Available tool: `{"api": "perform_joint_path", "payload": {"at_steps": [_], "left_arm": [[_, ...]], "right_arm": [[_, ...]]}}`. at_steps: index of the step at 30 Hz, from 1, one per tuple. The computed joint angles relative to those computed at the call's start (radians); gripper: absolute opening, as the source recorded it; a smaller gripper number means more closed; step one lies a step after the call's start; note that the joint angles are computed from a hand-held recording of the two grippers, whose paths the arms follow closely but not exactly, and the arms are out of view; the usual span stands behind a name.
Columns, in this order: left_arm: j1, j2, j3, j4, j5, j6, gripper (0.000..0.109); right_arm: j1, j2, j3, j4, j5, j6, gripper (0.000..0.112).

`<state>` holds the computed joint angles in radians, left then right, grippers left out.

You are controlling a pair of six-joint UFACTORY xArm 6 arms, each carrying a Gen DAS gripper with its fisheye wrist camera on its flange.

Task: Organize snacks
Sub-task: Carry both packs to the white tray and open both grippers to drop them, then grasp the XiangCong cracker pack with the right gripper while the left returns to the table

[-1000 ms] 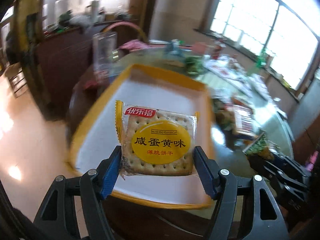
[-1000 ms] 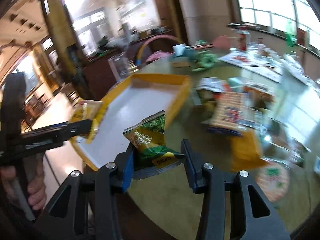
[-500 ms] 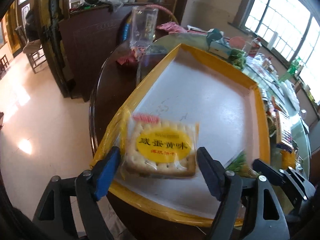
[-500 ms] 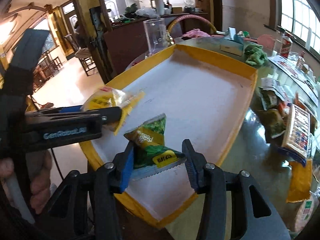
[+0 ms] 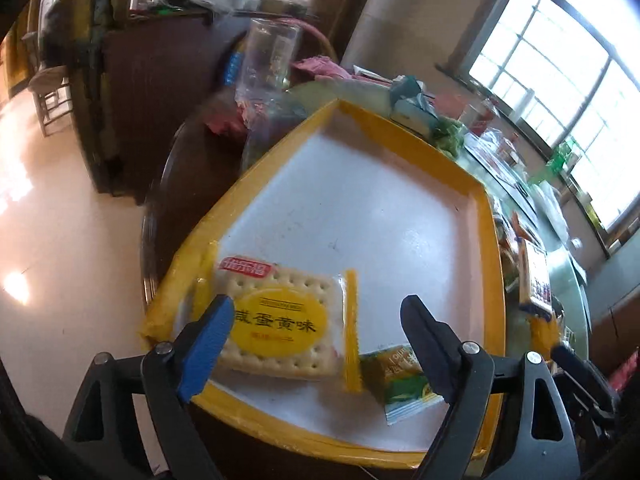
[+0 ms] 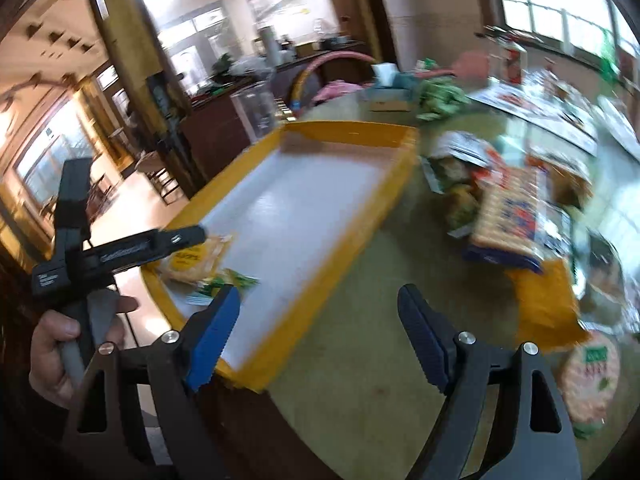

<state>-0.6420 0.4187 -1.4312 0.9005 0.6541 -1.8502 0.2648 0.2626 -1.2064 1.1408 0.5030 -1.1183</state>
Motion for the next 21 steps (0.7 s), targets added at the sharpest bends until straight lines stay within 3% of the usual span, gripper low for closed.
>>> {"api": "perform_joint_path", "payload": {"at_steps": [2,3,6,8,10,15,18,21], "left_arm": [[-0.049,-0.036,0.002,0.139,0.162,-0.184,0.087],[-0.056,-0.033,0.0,0.154,0.187,-0.222,0.088],[-0.051,-0.015,-0.022,0.099,0.151,-0.164,0.084],[-0.092,-0.029,-0.027,0.214,0.178,-0.249,0.086],[-0.099,-0.023,-0.044,0.274,0.129,-0.267,0.087],[-0.11,0.061,-0.176,0.186,0.007,-0.05,0.087],[-0.118,0.113,-0.238,0.144,-0.077,-0.007,0.087],[-0.13,0.196,-0.341,-0.005,-0.119,0.171,0.087]], "right_arm": [[-0.035,-0.003,0.005,0.018,0.022,0.0,0.081],[-0.055,-0.002,0.006,0.025,0.03,0.006,0.081],[-0.088,0.019,-0.01,0.0,0.033,0.048,0.082],[-0.099,0.028,-0.009,-0.034,-0.004,0.074,0.082],[-0.124,0.039,-0.01,-0.076,-0.015,0.114,0.082],[-0.185,0.03,0.015,-0.073,-0.007,0.119,0.082],[-0.222,0.004,0.053,-0.054,-0.007,0.092,0.082],[-0.259,-0.025,0.091,-0.025,0.01,0.06,0.082]]}}
